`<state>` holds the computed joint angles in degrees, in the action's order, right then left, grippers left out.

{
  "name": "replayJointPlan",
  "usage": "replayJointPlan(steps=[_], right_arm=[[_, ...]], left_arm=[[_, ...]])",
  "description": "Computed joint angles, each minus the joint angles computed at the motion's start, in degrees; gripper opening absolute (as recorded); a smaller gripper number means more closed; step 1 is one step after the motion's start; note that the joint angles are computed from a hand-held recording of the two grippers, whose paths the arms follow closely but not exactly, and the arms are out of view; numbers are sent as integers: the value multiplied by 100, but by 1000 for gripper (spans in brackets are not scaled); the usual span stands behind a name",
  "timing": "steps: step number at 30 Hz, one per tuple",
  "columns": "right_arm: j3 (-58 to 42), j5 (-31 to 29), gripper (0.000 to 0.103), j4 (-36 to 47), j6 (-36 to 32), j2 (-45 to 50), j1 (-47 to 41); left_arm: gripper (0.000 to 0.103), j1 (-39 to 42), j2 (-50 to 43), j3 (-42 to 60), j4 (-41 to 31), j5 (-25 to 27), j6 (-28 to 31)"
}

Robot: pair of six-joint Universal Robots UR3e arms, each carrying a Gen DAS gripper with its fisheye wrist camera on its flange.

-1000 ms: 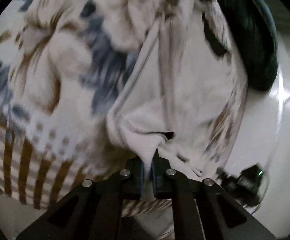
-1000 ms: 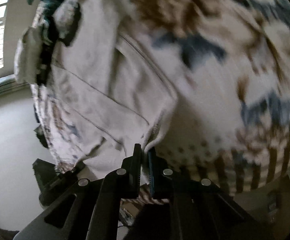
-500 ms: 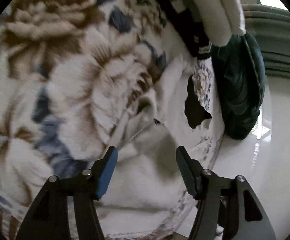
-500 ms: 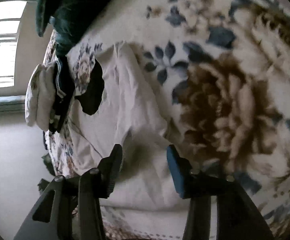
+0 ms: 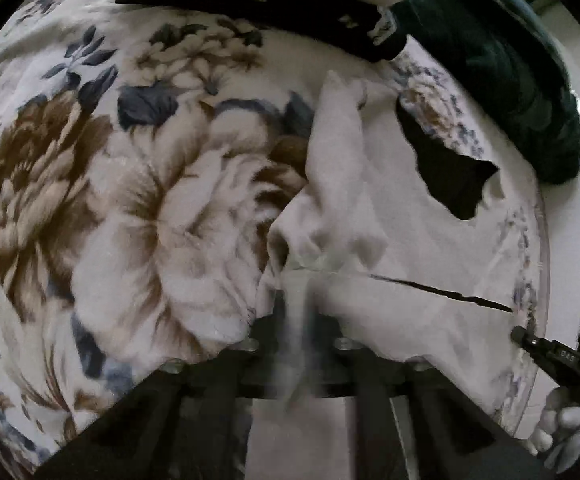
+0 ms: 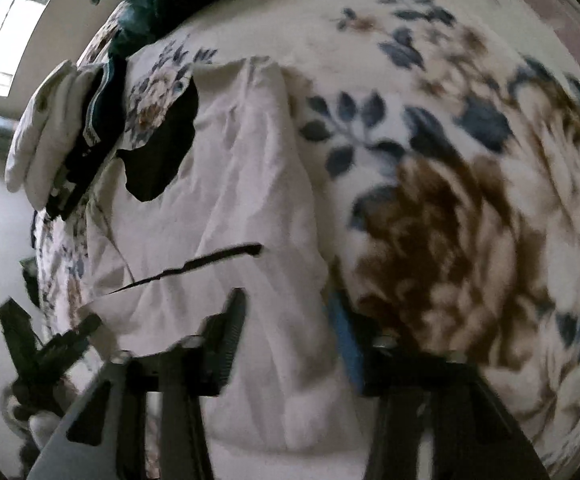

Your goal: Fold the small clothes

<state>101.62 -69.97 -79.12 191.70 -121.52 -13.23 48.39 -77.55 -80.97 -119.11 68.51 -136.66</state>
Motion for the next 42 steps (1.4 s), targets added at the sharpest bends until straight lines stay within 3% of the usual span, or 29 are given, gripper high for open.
replayJointPlan(steps=[3,5,8,9,10,12,16,18,23,26,27,28,29,30,31,33,38,42], right_arm=[[75,-330,3,-249,235,135,137],[77,-281,3,-77,146,292,71],[-467,-241,10,405,8,688,-14],[-785,-236,21,530,-45,821,-52],[-1028,-279,38,549,-32,921,-35],[-1625,-454,47,446,14,1334,117],[-2777,-666,47,-119,59,2844,485],[-3287,-954,47,-415,62,3613,691],[-4997,-1402,47,-453,-132,5450,1111],[-5996,-1457,48,-89,-317,6241,1294],[-6359,-1555,48,59,-375,6493,1375],[-6709,-1558,48,220,-464,6729,1423],[-6956,-1544,47,332,-521,6899,1449],[-7136,-1562,44,382,-549,7022,1476],[-7162,-1650,25,285,-549,7052,1518],[-7195,-1628,4,221,-540,7055,1521],[-6559,-1488,3,-296,-338,6459,1479],[-5927,-1339,2,-478,-199,5628,1409]], left_arm=[[5,-197,-177,-121,256,129,-318],[9,-200,-411,257,-99,168,-341],[34,-232,-896,1454,-821,88,-321],[50,-291,-1038,1786,-918,-11,-321],[58,-433,-1294,2285,-1013,-161,-340],[60,-858,-1770,2982,-862,-285,-508],[60,-2013,-2941,4072,15,-12,-916],[60,-2654,-3739,4742,371,363,-1090],[60,-3529,-5461,6746,-120,1088,-977],[59,-3689,-5903,7164,-160,1225,-922],[52,-3709,-5851,6967,20,1208,-872],[23,-3697,-5725,6684,225,1126,-817],[8,-3668,-5643,6527,327,985,-712],[5,-3652,-5617,6497,353,916,-653],[5,-3598,-5447,6227,477,757,-552],[4,-3499,-5223,5930,559,510,-472],[4,-3159,-4587,5412,504,54,-355],[4,-2685,-4143,5648,-84,-393,-184]])
